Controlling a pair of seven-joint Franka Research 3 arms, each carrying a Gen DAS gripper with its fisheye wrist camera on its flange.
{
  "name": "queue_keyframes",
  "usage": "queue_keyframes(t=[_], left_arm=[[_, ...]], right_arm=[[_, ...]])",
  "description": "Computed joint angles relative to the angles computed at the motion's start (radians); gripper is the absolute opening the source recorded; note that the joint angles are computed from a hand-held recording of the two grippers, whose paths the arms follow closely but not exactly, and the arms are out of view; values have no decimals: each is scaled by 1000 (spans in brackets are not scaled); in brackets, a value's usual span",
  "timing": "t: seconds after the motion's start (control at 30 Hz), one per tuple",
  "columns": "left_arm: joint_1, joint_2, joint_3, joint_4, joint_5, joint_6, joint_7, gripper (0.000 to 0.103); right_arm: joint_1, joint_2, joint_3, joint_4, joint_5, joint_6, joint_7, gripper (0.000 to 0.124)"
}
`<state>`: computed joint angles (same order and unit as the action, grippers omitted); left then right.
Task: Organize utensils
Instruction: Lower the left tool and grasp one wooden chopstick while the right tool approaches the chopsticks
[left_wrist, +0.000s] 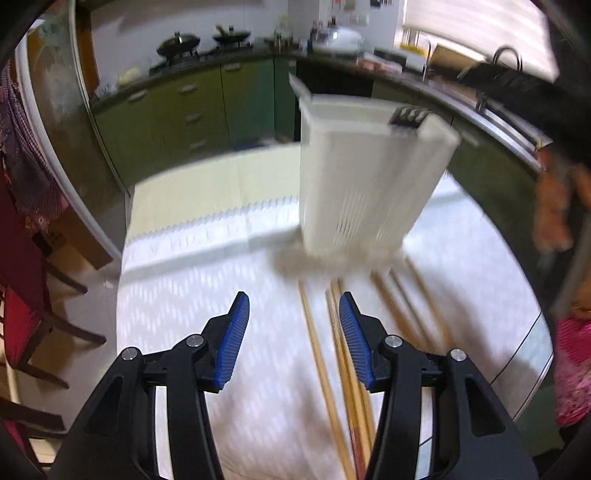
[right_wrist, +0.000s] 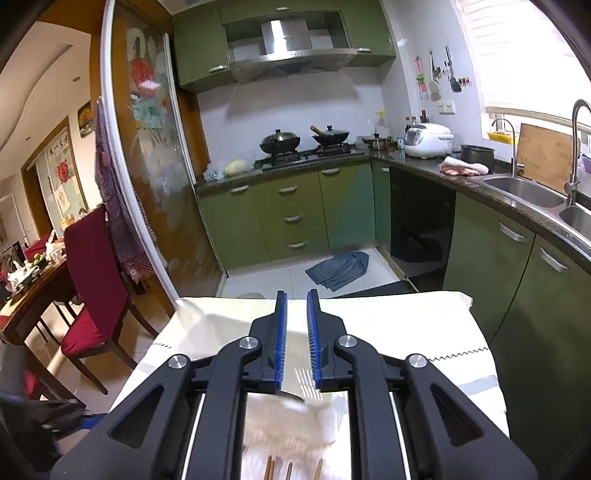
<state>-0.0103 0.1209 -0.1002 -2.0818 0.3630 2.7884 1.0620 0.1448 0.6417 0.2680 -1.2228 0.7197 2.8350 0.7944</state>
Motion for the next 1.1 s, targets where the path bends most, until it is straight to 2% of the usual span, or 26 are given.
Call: queue_keyframes(t=[0.07, 0.13, 0.23, 0.37, 0.47, 0.6, 0.73, 0.83, 0.9, 0.97, 1.1], left_arm=[[7, 14, -13, 13, -54, -49, 43, 49], [9, 44, -23, 49, -108, -111, 81, 49], [10, 74, -29, 78, -153, -168, 106, 49], [7, 117, -30, 123, -175, -221, 123, 49], [21, 161, -42, 174, -245, -278, 147, 47], [9, 195, -31, 218, -232, -317, 129, 42], [18, 227, -43, 257, -262, -348, 144, 37], [9, 239, -40, 275, -250, -357, 141, 29], [14, 244, -45, 282, -262, -359, 153, 15], [19, 248, -55, 290, -280, -364, 179, 8], [22, 247, -64, 289, -306, -365, 214, 7]], right_arm=[[-85, -97, 90, -141, 118, 44, -138, 31], [-123, -183, 106, -254, 202, 58, -222, 34], [-124, -287, 50, -391, 225, 9, -226, 34], [-68, -348, -82, -495, 112, -66, -121, 34], [-49, -352, -152, -510, 32, -171, -36, 33], [-34, -344, -191, -520, -54, -219, 18, 33], [-16, -330, -199, -527, -119, -260, 59, 33], [2, -280, -205, -472, -186, -320, 113, 33], [18, -241, -209, -419, -235, -361, 158, 33], [34, -203, -214, -372, -287, -400, 200, 33], [58, -147, -220, -306, -369, -464, 255, 33]])
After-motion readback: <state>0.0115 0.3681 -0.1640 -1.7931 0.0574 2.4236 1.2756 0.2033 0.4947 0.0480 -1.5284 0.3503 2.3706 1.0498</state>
